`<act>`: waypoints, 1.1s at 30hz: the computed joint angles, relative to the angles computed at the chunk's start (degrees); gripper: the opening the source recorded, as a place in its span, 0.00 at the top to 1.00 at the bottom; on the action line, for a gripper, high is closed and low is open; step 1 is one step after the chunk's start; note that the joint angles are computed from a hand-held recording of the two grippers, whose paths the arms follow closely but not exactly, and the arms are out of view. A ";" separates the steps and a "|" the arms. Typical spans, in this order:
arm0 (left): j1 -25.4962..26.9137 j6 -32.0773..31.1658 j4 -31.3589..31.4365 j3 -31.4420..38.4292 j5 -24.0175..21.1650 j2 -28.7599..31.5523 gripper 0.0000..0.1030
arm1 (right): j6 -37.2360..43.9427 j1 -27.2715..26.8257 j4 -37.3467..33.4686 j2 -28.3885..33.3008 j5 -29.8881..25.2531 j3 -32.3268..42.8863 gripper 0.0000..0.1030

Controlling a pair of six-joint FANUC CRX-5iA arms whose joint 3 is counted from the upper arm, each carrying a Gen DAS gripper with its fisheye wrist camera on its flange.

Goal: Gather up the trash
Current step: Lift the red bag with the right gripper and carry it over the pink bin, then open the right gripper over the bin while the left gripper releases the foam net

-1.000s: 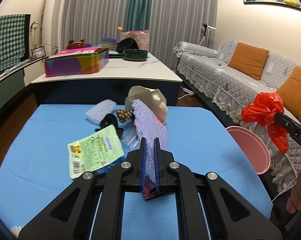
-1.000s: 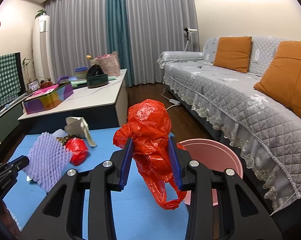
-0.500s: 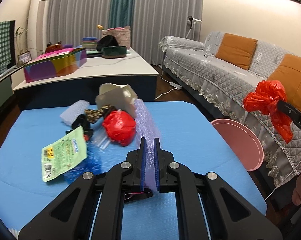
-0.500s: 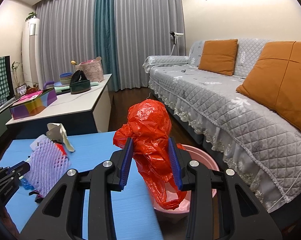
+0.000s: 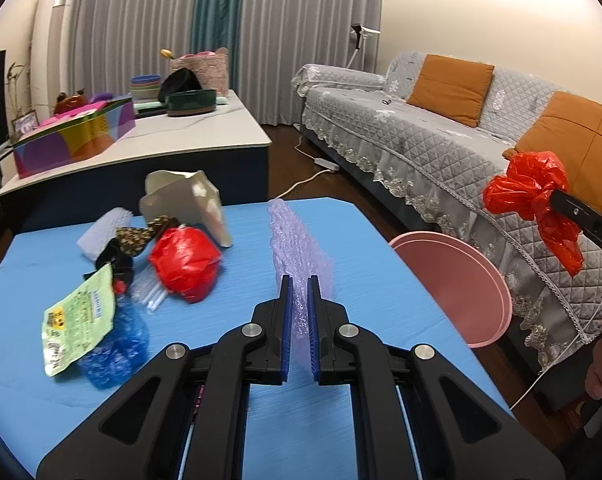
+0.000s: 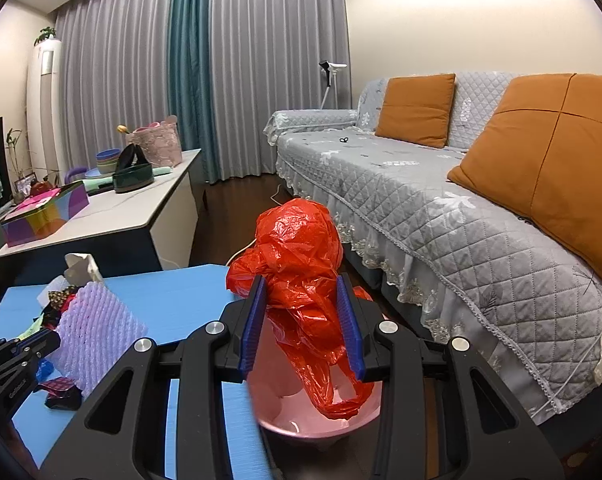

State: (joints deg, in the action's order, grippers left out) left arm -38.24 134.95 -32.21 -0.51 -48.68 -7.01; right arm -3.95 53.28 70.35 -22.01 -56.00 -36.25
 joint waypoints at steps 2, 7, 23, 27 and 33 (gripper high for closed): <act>-0.23 -0.73 0.37 0.71 0.34 0.86 0.93 | 0.40 -0.91 -0.03 -0.23 0.26 -0.19 0.65; -0.37 -1.36 1.42 2.36 0.92 2.46 0.93 | 0.79 -3.13 -0.76 -1.01 1.24 -0.80 0.65; -0.56 -6.73 5.23 9.55 5.00 10.52 0.93 | 1.87 -10.38 -5.23 -0.01 6.92 -0.51 0.65; -0.31 -9.35 7.27 12.11 6.27 13.41 0.93 | 1.89 -12.23 -5.96 0.89 9.05 -0.11 0.65; -0.22 -12.06 9.40 15.93 7.55 17.54 0.93 | 1.68 -14.13 -5.69 2.57 11.76 0.13 0.64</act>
